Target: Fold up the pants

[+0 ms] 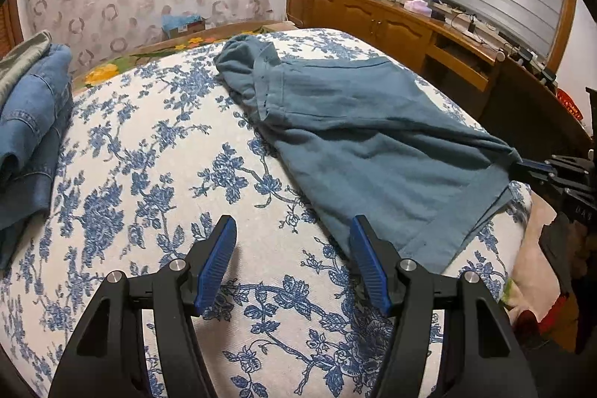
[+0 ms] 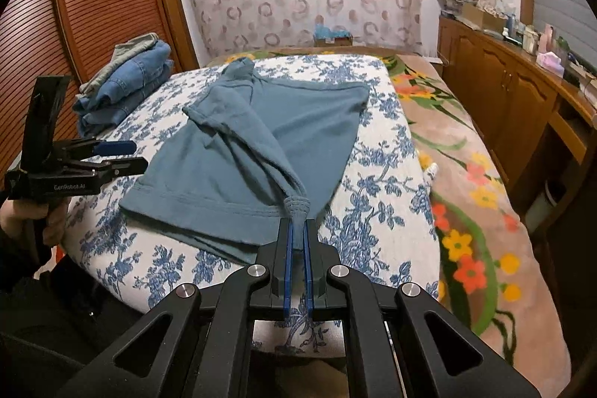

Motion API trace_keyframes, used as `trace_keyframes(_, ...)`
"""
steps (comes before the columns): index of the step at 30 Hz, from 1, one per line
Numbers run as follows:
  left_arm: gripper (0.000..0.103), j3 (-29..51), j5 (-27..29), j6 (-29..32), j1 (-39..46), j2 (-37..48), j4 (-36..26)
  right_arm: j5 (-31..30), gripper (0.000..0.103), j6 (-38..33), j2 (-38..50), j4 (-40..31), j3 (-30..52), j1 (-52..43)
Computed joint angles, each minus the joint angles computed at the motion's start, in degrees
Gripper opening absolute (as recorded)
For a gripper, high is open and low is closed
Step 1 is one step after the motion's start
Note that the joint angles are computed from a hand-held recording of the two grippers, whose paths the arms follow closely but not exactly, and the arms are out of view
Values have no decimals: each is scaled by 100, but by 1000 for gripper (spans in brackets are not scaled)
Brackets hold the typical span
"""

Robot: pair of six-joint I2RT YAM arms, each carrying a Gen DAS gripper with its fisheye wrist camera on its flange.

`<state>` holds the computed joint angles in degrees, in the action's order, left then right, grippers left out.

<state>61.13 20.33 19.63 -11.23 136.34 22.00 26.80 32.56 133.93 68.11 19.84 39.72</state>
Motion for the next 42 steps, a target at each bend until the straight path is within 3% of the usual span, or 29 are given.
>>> trace_keyframes(9,64,99,-64,-89,21,152,-8,-141,5,74,-201,137,-227,64)
trace_keyframes(21,64,-33,-40,-173,168,78,318,-184,6,312,-360,-313,-241,21)
trace_keyframes(24,64,-104,-46,-231,220,48,496,74,12,269,-719,-742,-257,115)
trace_keyframes(27,64,-247,29,-323,289,-55,731,331,27,362,-1104,-1160,-277,137)
trace_keyframes(32,64,-410,105,-406,356,-204,932,412,31,-2,-1373,-1307,-132,41)
trace_keyframes(38,64,-546,207,-409,418,-352,1059,-30,33,-648,-1146,-1445,616,-170)
trace_keyframes(42,64,-579,221,-414,442,-395,1123,-701,33,-1114,-880,-1572,1253,-584)
